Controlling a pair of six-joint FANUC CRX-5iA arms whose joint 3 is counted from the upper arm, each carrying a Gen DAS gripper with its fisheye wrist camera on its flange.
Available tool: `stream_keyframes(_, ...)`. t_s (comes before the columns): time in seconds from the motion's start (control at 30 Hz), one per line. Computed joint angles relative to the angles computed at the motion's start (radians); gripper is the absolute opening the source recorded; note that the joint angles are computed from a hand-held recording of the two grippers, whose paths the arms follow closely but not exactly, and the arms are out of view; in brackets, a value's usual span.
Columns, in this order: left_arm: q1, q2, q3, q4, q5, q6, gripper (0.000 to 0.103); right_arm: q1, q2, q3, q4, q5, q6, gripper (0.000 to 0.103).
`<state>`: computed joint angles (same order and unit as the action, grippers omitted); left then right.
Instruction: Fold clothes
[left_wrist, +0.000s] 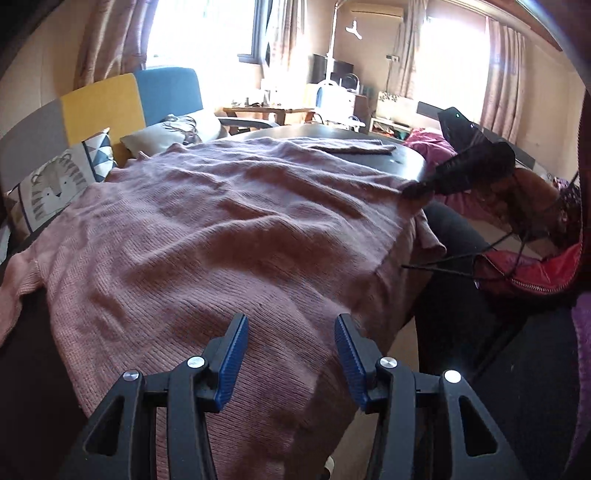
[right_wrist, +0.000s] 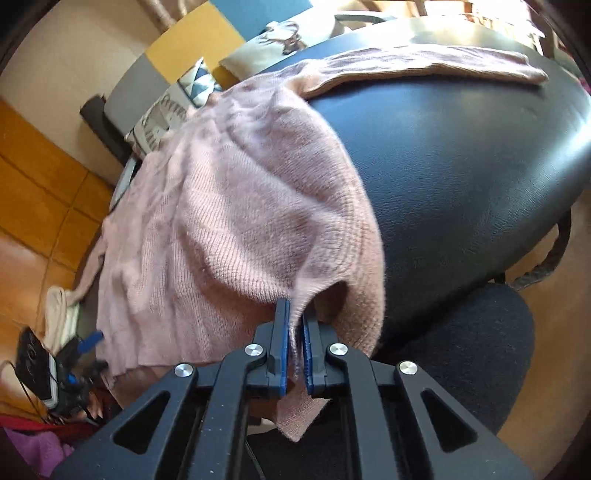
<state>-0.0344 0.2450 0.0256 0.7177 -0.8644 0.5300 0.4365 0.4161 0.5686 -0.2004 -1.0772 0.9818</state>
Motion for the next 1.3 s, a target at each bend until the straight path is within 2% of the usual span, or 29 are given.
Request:
stream_keyframes(0.07,0.001,-0.001,0.001,-0.038,-0.015,-0.003,0.05,-0.021,-0.009,-0.017,-0.031,0.031,-0.026,0.006)
stream_keyframes(0.2,-0.032,-0.04,-0.04,-0.166,0.111,-0.005,0.05,-0.048,-0.02,-0.031,-0.121,0.061,-0.019,0.006)
stream_keyframes(0.3,-0.049,-0.058,-0.068,-0.188,0.174,-0.024,0.051,-0.06,-0.019,-0.029,-0.185,0.063,-0.001,0.008)
stream_keyframes(0.37,-0.051,-0.06,-0.064,-0.204,0.178,-0.011,0.051,-0.069,-0.01,-0.021,-0.241,0.068,0.008,0.011)
stream_keyframes(0.4,-0.052,-0.061,-0.061,-0.214,0.18,-0.006,0.049,-0.074,-0.007,-0.019,-0.268,0.074,0.012,0.016)
stream_keyframes(0.43,-0.055,-0.063,-0.06,-0.22,0.183,-0.009,0.043,-0.079,-0.004,-0.018,-0.294,0.08,0.015,0.03)
stream_keyframes(0.47,-0.058,-0.062,-0.058,-0.22,0.183,-0.014,0.035,-0.083,-0.004,-0.021,-0.317,0.09,0.021,0.039)
stream_keyframes(0.5,-0.062,-0.059,-0.054,-0.226,0.188,-0.013,0.029,-0.085,-0.005,-0.023,-0.334,0.1,0.034,0.04)
stream_keyframes(0.53,-0.065,-0.058,-0.049,-0.236,0.192,-0.008,0.018,-0.078,-0.001,-0.017,-0.319,0.101,0.038,0.039)
stream_keyframes(0.57,-0.069,-0.056,-0.044,-0.246,0.197,-0.002,0.01,-0.064,0.009,-0.004,-0.281,0.099,0.037,0.015)
stream_keyframes(0.6,-0.072,-0.053,-0.034,-0.264,0.195,0.014,0.009,-0.052,0.021,0.016,-0.25,0.087,0.039,0.003)
stream_keyframes(0.7,-0.058,-0.035,0.007,-0.249,0.13,0.045,0.007,-0.032,0.031,0.053,-0.189,0.044,0.062,0.004)
stream_keyframes(0.8,-0.028,-0.044,0.009,-0.153,0.081,0.011,0.007,-0.011,0.041,0.096,-0.112,0.002,0.069,0.004)
stream_keyframes(0.9,0.005,-0.054,0.016,-0.053,0.017,-0.019,0.007,-0.029,0.005,0.082,-0.142,0.014,0.087,0.004)
stream_keyframes(1.03,0.039,-0.033,0.052,-0.019,-0.084,-0.013,0.007,-0.036,-0.01,0.077,-0.127,0.0,0.083,0.004)
stream_keyframes(1.17,0.023,0.03,0.142,-0.22,-0.18,0.076,0.008,-0.052,0.039,0.099,-0.122,-0.103,0.018,0.004)
stream_keyframes(1.23,0.008,0.023,0.13,-0.26,-0.163,0.064,0.008,-0.065,0.051,0.093,-0.155,-0.131,0.001,0.004)
stream_keyframes(1.3,0.01,0.012,0.116,-0.239,-0.146,0.034,0.009,-0.069,0.046,0.078,-0.164,-0.12,-0.011,0.004)
